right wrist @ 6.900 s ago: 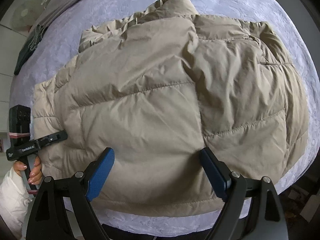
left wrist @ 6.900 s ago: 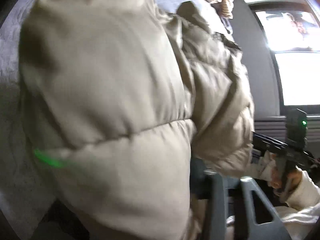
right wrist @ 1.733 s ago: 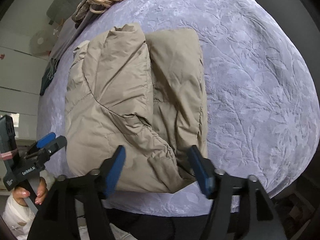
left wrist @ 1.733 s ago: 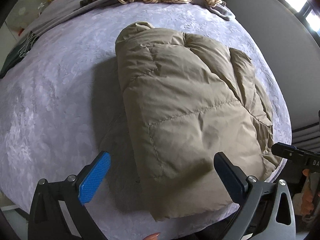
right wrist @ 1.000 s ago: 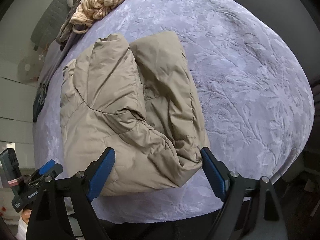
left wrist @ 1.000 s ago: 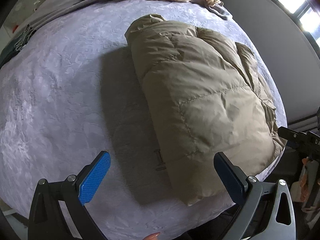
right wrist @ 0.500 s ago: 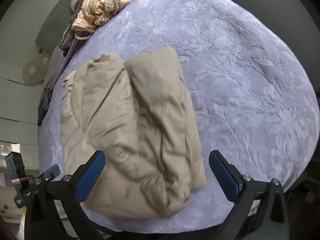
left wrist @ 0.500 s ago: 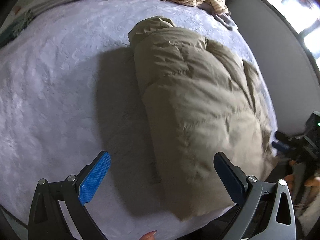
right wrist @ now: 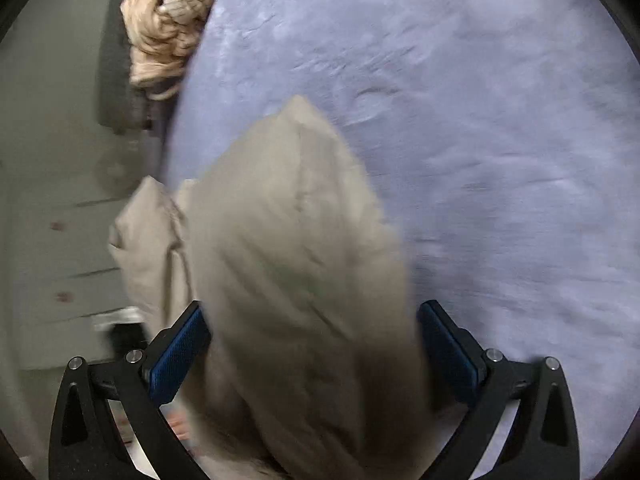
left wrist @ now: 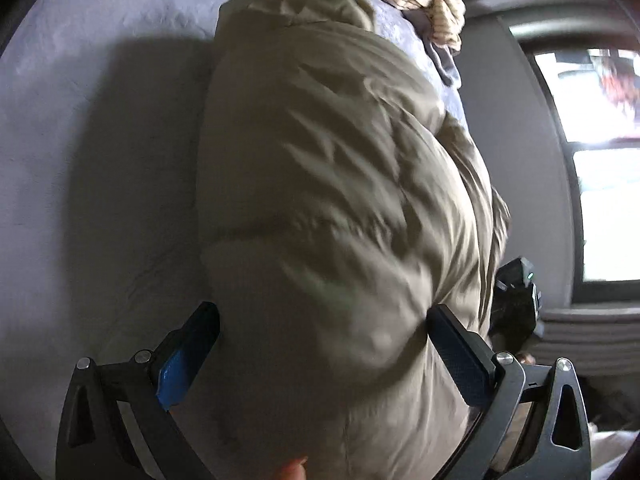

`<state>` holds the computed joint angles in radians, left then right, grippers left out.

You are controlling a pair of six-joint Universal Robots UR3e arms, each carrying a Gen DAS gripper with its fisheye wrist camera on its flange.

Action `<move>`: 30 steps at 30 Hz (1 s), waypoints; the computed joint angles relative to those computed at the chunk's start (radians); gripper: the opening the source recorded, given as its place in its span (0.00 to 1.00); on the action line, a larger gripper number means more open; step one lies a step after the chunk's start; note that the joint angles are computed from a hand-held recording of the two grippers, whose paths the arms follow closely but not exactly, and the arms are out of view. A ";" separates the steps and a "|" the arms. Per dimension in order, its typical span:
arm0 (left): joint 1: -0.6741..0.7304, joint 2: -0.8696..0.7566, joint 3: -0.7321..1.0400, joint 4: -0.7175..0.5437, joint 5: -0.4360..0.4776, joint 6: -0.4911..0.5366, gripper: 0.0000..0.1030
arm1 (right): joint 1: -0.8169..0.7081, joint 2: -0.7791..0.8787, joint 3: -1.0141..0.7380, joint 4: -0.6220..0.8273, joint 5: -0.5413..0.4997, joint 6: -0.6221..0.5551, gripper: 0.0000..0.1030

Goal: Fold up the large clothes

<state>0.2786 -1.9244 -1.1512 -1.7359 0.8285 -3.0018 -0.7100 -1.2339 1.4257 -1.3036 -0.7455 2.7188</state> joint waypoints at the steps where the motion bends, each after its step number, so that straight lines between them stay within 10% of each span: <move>1: 0.003 -0.017 0.005 0.002 -0.014 -0.009 1.00 | -0.012 0.022 -0.017 0.075 0.061 -0.049 1.00; 5: 0.000 -0.062 0.046 -0.014 -0.027 0.003 1.00 | -0.008 0.088 -0.163 0.323 0.146 -0.229 1.00; 13: -0.076 -0.146 0.207 -0.023 0.049 -0.023 1.00 | 0.247 0.280 -0.663 0.382 -0.145 -0.242 1.00; 22: -0.077 -0.246 0.280 -0.063 -0.009 -0.007 1.00 | 0.230 0.285 -0.509 0.270 -0.139 -0.138 1.00; 30: -0.206 -0.303 0.502 -0.033 0.189 -0.156 0.99 | 0.236 0.255 -0.466 0.232 -0.143 -0.066 1.00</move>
<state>0.0723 -2.2277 -0.6494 -1.7693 1.0171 -3.1574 -0.4743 -0.9791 0.9594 -1.0721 -0.8890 2.6530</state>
